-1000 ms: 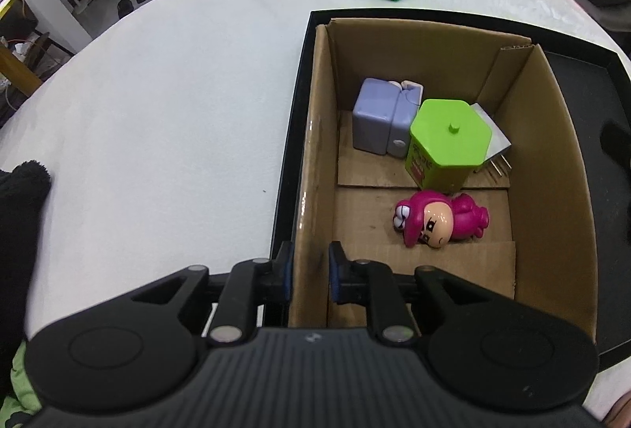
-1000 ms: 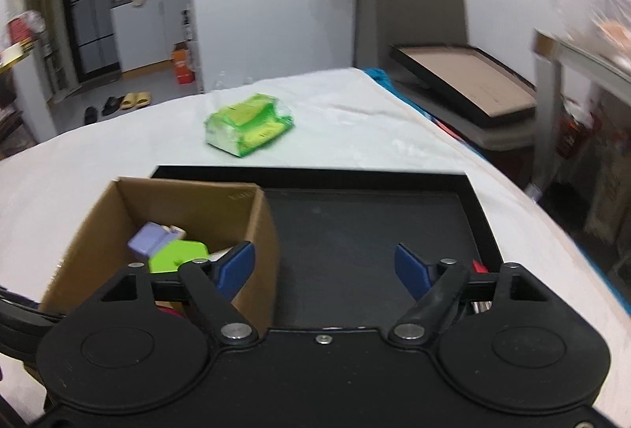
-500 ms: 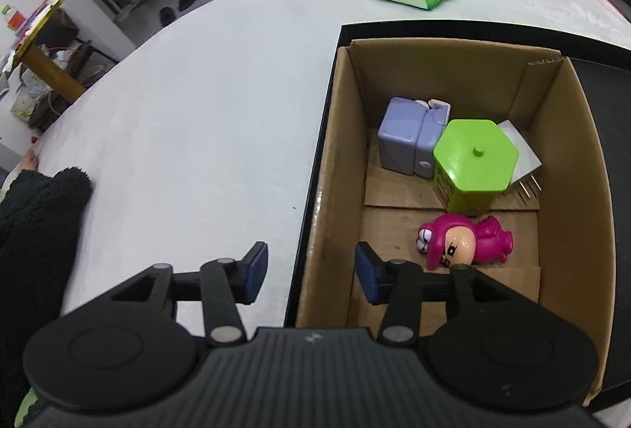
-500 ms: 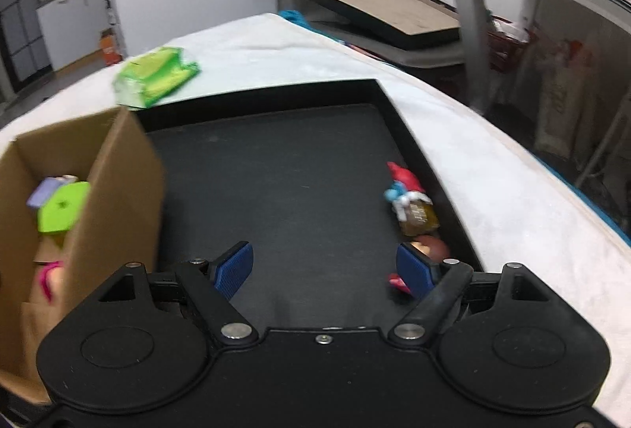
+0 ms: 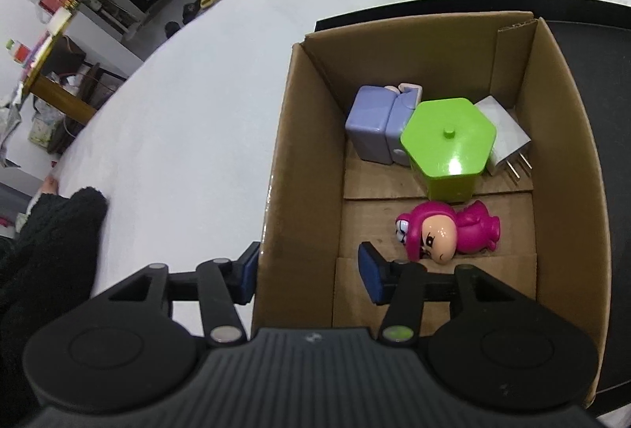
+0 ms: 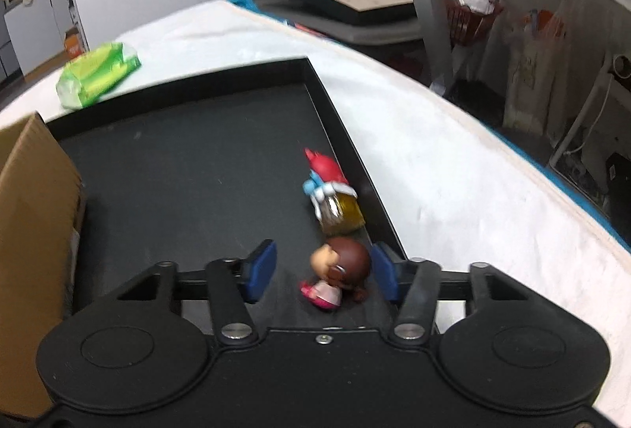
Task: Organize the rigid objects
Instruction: 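Reach the right gripper to the brown-haired doll figure and grasp it, then carry the doll figure with the right gripper and release it into the box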
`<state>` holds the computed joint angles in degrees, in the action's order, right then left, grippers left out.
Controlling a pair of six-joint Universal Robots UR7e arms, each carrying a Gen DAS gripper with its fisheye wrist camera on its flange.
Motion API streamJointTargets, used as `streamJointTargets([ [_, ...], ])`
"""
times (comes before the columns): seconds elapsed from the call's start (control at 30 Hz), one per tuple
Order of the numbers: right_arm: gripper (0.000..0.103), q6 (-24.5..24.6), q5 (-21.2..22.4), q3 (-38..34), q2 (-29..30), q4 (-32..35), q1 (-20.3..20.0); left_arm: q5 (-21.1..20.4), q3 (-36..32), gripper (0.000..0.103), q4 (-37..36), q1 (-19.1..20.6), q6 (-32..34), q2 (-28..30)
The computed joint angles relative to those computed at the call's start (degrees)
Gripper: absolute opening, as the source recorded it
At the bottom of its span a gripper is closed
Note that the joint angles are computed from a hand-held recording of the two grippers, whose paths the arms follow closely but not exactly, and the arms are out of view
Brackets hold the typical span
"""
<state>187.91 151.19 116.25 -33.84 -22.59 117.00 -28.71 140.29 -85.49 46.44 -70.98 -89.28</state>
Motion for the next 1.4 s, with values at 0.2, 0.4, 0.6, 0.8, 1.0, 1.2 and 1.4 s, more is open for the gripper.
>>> streamJointTargets([
  [0.2,0.035,-0.77,-2.4,2.17,-1.19,-2.11,-1.58,0.08,-0.05,0.054,1.78,-0.57,-2.41,0.86],
  [0.4,0.035,-2.24,-3.19,3.67,-2.63,-4.24,0.04,-0.22,0.67,0.055,1.74,-0.99,-2.38,0.24],
  [0.6,0.035,-1.48,-2.74,3.97,-3.77,-3.04,1.38,0.33,0.96,0.055,2.39,-1.77,-1.48,-1.14],
  [0.8,0.035,0.33,-2.95,2.74,-3.75,-0.06,2.2,0.57,1.86,0.055,-1.13,-1.61,1.85,-2.1],
  [1.0,0.035,1.01,-3.43,1.4,-3.68,2.22,4.03,0.57,2.92,0.055,-5.38,-0.86,5.14,-3.6],
  [1.2,0.035,0.43,-4.54,1.14,-5.15,2.33,6.43,1.38,5.44,0.054,-10.15,-0.7,8.63,-6.06],
  [1.4,0.035,-0.12,-7.02,0.27,-5.62,2.7,8.58,0.94,6.54,0.046,-14.74,0.27,13.0,-9.39],
])
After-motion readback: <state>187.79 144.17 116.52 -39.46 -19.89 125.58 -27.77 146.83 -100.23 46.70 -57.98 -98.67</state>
